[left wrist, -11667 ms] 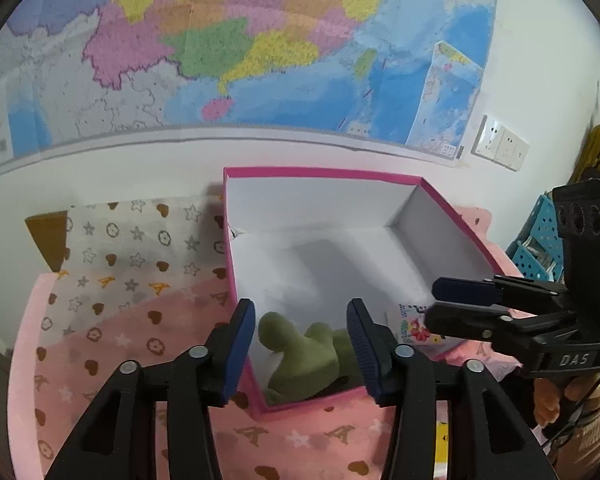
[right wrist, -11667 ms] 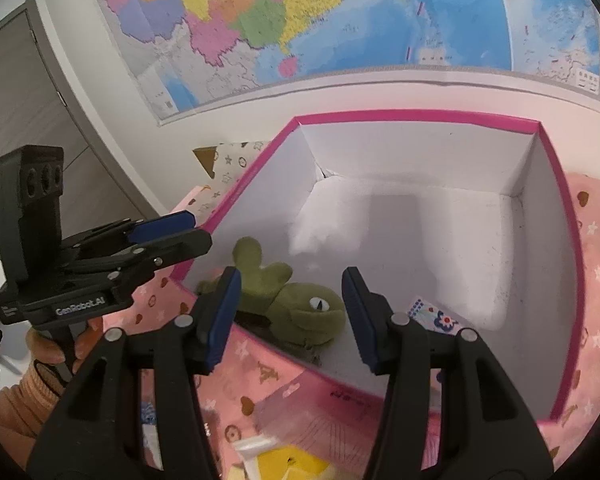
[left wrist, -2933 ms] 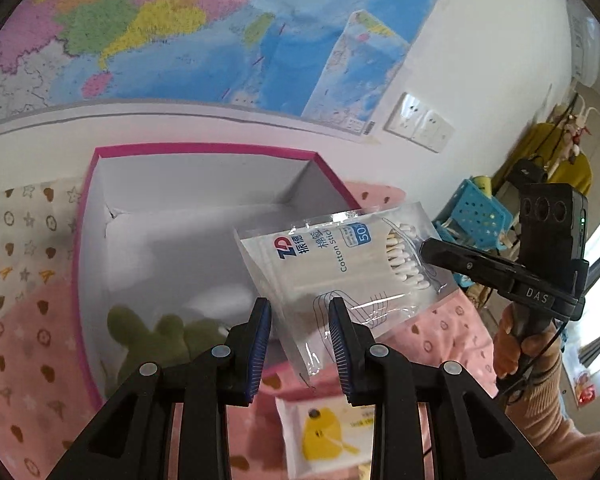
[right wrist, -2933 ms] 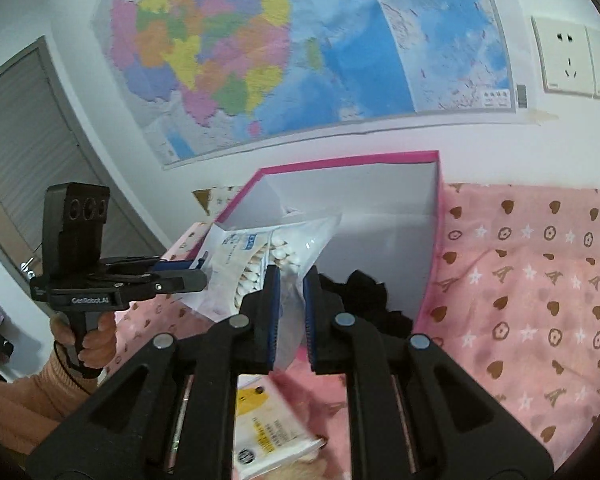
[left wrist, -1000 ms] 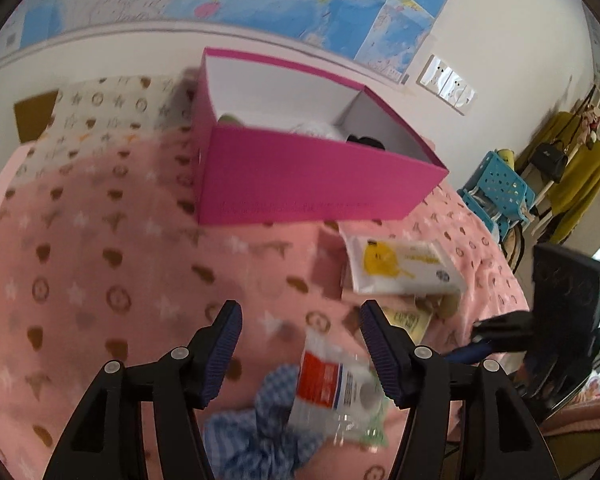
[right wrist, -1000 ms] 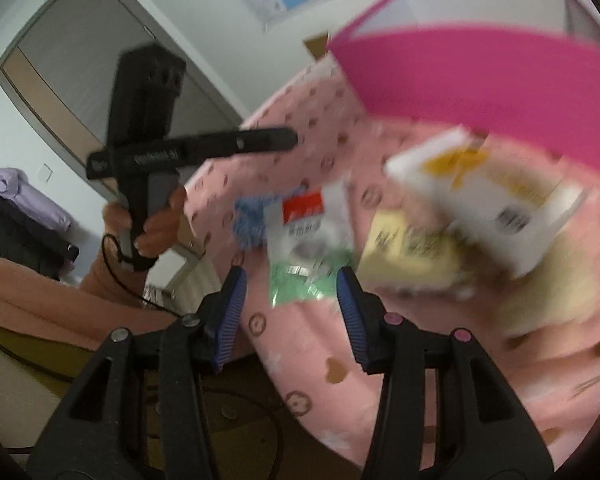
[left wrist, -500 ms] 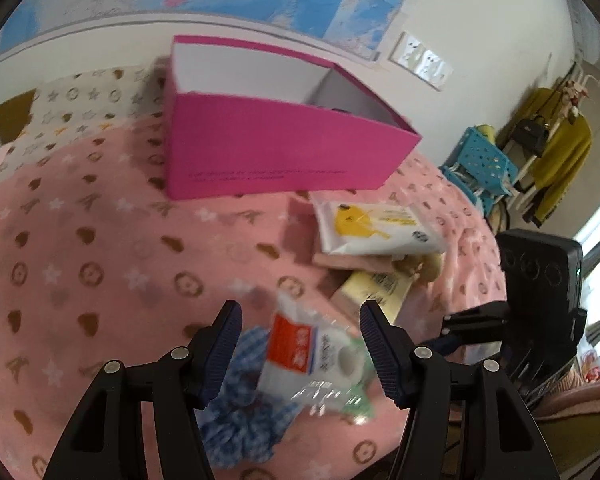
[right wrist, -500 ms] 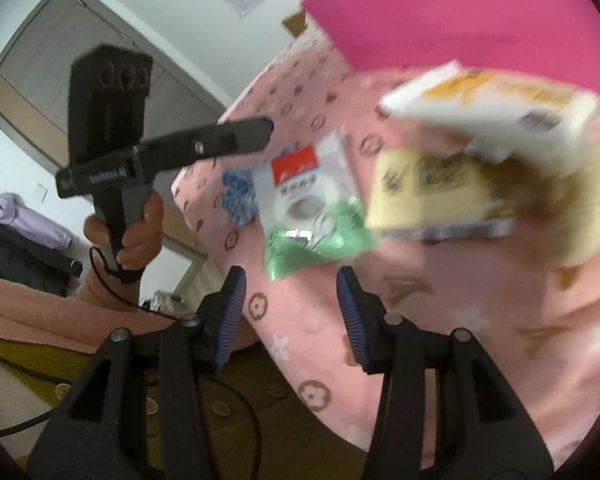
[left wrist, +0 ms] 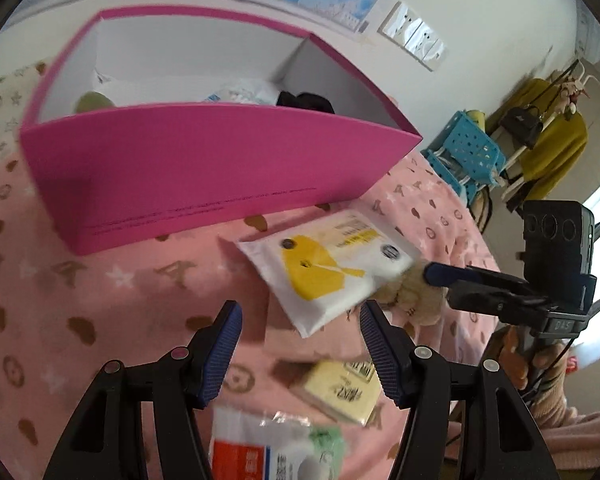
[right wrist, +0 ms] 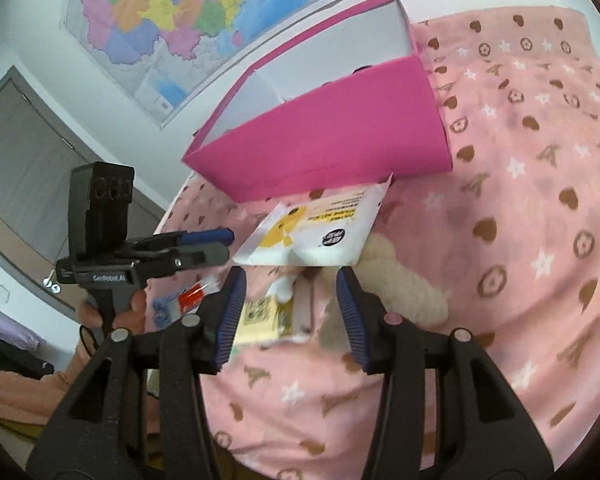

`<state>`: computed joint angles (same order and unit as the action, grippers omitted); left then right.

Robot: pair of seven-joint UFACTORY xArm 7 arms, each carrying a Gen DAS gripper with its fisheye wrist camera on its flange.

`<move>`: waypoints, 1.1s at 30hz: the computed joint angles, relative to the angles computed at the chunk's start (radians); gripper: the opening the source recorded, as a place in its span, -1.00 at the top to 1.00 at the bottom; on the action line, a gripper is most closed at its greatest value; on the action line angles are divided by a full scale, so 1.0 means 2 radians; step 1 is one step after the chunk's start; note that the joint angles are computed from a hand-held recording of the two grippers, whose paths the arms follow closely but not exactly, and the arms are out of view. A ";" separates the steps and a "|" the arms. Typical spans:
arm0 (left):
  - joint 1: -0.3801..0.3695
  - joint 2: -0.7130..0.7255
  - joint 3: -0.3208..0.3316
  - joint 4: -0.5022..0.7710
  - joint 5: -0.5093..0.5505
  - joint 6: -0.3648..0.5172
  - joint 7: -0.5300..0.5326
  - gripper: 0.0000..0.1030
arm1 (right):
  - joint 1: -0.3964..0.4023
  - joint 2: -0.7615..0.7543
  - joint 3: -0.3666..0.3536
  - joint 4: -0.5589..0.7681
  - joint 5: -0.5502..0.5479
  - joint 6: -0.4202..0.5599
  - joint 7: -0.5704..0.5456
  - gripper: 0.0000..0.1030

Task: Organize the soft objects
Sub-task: 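Lower the left tool onto the yellow-printed wet wipes pack and close it, then carry the wet wipes pack into the box and open the left tool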

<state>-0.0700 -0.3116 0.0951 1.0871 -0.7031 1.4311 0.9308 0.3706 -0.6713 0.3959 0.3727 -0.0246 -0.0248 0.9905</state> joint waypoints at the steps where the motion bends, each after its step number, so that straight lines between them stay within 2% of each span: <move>1: -0.001 0.004 -0.001 0.003 0.001 0.004 -0.003 -0.21 | -0.008 -0.001 0.007 0.002 -0.001 0.005 0.003 0.05; 6: -0.004 0.010 -0.008 0.005 0.002 0.012 -0.007 -0.20 | -0.029 -0.027 0.015 0.008 -0.015 0.045 0.006 0.05; 9: -0.005 0.020 -0.010 0.010 0.003 0.014 -0.013 -0.20 | -0.029 -0.031 -0.005 0.000 -0.015 0.045 0.003 0.04; 14: -0.005 0.038 -0.020 0.020 0.004 0.016 -0.027 -0.20 | 0.025 0.028 -0.094 0.002 0.006 0.010 -0.047 0.00; 17: -0.006 0.047 -0.023 0.025 0.002 0.019 -0.035 -0.18 | 0.090 0.072 -0.163 0.009 0.029 -0.028 -0.087 0.02; 18: -0.007 0.048 -0.024 0.025 -0.001 0.020 -0.036 -0.15 | 0.109 0.083 -0.181 0.012 0.034 -0.038 -0.100 0.08; 19: -0.007 0.050 -0.024 0.026 -0.003 0.021 -0.036 -0.09 | 0.113 0.092 -0.181 0.017 0.041 -0.041 -0.110 0.34; 20: -0.007 0.050 -0.026 0.026 -0.003 0.020 -0.037 -0.02 | 0.096 0.092 -0.163 0.021 0.038 -0.030 -0.109 0.43; 21: -0.008 0.044 -0.029 0.022 0.000 0.008 -0.035 -0.01 | 0.071 0.089 -0.135 0.026 0.038 -0.019 -0.107 0.43; 27: -0.011 0.022 -0.021 0.014 -0.003 0.006 -0.016 -0.01 | 0.019 0.052 -0.066 0.030 0.031 0.012 -0.101 0.47; 33: -0.008 -0.007 -0.001 0.020 -0.020 0.017 0.006 -0.01 | -0.010 0.009 -0.023 0.056 -0.001 0.052 -0.099 0.48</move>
<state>-0.0870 -0.3261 0.0935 1.1266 -0.7422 1.4649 0.9437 0.3507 -0.6524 0.3501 0.4851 -0.0257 0.0802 0.7916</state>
